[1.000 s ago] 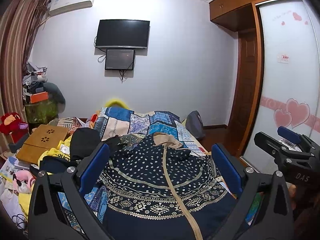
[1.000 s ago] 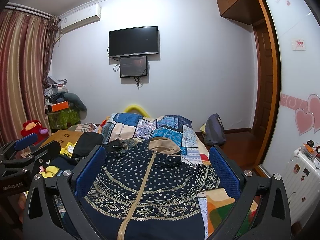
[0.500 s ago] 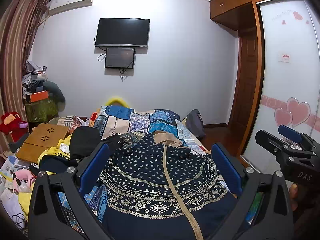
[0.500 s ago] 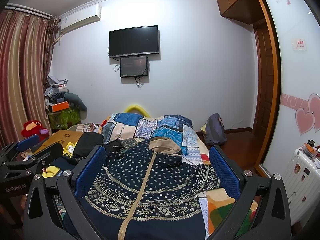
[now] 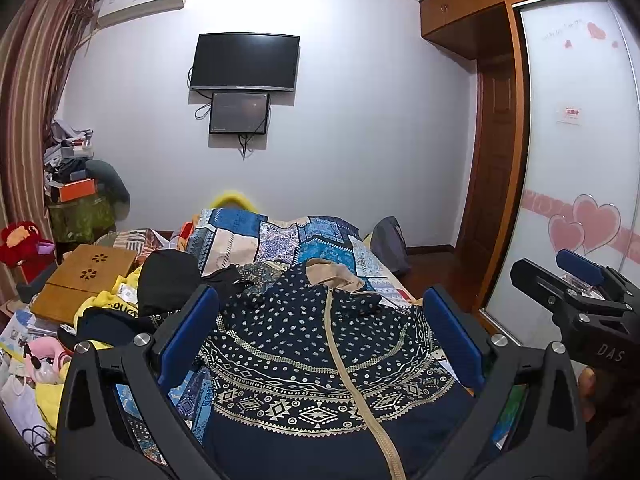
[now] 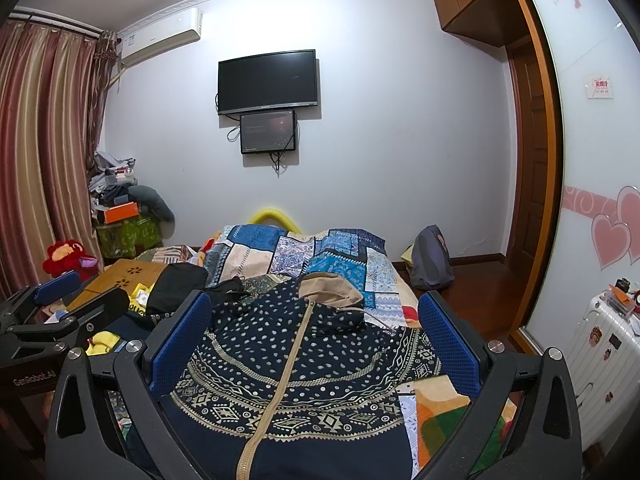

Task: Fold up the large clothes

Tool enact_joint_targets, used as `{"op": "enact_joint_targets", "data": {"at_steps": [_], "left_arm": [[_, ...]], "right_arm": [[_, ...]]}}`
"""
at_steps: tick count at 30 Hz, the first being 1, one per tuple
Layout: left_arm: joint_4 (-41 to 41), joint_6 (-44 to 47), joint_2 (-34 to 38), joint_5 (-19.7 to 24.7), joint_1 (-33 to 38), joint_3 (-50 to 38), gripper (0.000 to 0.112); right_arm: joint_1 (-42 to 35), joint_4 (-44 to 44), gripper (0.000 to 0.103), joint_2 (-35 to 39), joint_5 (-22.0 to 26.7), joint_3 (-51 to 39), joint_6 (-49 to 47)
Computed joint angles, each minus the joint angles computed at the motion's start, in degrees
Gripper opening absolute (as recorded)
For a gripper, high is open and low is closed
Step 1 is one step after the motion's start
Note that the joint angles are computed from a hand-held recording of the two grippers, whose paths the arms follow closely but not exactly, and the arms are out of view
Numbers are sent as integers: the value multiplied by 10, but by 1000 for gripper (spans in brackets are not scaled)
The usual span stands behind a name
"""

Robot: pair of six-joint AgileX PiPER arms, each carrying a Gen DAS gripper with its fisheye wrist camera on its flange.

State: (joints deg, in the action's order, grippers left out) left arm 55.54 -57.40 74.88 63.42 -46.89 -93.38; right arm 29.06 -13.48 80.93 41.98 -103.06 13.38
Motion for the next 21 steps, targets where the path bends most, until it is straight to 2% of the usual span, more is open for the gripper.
{"op": "enact_joint_targets", "data": {"at_steps": [14, 21], "left_arm": [[-35, 20, 8, -23, 36, -1, 103], [-79, 55, 19, -51, 96, -4, 103]], "right_arm": [[-1, 5, 103, 19, 11, -17, -6], [-14, 21, 103, 58, 25, -62, -18]]}}
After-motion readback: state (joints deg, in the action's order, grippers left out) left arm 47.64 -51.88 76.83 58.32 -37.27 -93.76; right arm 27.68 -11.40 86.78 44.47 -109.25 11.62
